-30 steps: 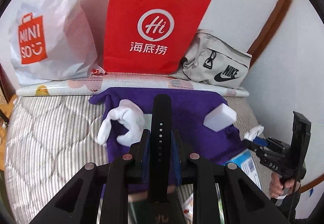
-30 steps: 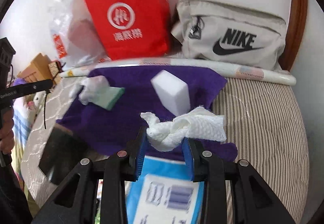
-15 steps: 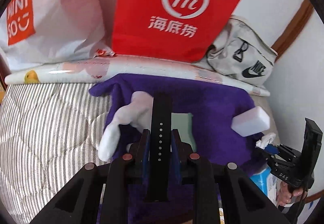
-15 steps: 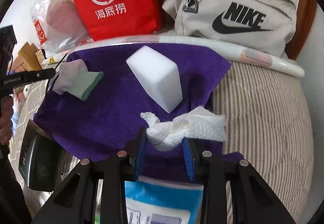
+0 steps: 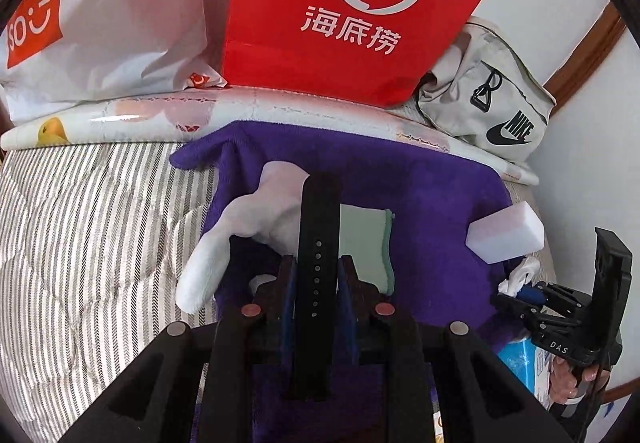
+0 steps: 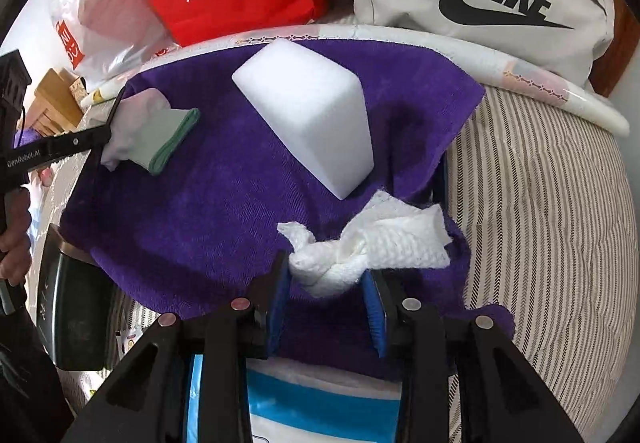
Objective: Organize soft objects
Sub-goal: 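Lower the strap and tissue onto the purple towel and open both grippers, then move the left gripper to the grey mesh bag and close on it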
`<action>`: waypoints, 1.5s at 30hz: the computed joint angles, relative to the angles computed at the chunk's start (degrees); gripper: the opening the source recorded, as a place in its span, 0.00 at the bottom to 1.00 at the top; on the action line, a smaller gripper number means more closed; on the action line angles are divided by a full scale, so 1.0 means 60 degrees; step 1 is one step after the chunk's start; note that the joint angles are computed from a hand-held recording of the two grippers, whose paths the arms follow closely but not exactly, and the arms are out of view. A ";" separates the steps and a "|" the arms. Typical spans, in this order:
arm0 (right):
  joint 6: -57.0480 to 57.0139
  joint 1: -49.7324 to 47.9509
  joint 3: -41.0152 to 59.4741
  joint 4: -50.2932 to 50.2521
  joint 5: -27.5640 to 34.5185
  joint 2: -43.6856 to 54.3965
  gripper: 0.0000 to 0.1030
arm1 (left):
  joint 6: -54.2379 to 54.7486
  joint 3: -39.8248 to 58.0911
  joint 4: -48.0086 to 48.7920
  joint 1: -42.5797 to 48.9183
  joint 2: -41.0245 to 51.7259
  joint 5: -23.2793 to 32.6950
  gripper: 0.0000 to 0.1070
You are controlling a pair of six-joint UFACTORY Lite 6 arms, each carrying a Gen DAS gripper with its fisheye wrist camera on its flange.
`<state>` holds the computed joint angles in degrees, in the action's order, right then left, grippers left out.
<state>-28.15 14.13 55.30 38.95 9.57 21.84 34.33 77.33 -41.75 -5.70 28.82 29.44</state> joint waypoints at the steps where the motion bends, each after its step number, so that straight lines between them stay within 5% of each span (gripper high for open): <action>1: -0.0269 0.0004 -0.0091 0.0260 -0.0069 -0.0104 0.39 | -0.0022 -0.0038 0.0024 0.0005 -0.0031 0.0010 0.19; 4: -0.0423 -0.0035 -0.0337 0.0466 -0.0163 -0.0423 0.59 | -0.0633 -0.0157 0.0763 -0.0152 -0.0216 -0.0150 0.24; 12: 0.1487 0.0045 -0.1208 -0.1147 -0.0351 -0.1690 0.61 | -0.1621 -0.0990 0.1663 -0.0233 -0.1339 -0.0349 0.45; 16: 0.2607 0.0172 -0.2036 -0.1928 -0.0394 -0.2908 0.61 | -0.1286 -0.1831 0.1386 -0.0073 -0.2423 -0.0270 0.46; 24: 1.0491 0.1440 -0.4524 -0.8743 -0.0500 -0.7046 0.61 | -0.1795 -0.4543 0.2129 -0.0132 -0.5877 -0.0377 0.46; 29: 1.5427 0.3553 -0.5485 -1.2717 0.1007 -0.9385 0.61 | -0.1853 -0.5997 0.2221 0.0115 -0.8089 0.0417 0.46; 35: 1.9474 0.7516 -0.6202 -1.4823 0.3740 -1.0953 0.61 | -0.1424 -0.8352 0.2163 0.0962 -1.1044 0.1423 0.56; 41: 2.3200 1.1898 -0.6814 -1.5665 0.6751 -1.1332 0.62 | -0.0787 -1.0553 0.2206 0.1955 -1.3169 0.2470 0.59; 45: 2.4932 1.3941 -0.6853 -1.5758 0.7800 -1.0512 0.62 | -0.1401 -1.1668 0.2543 0.1290 -1.3704 0.2070 0.59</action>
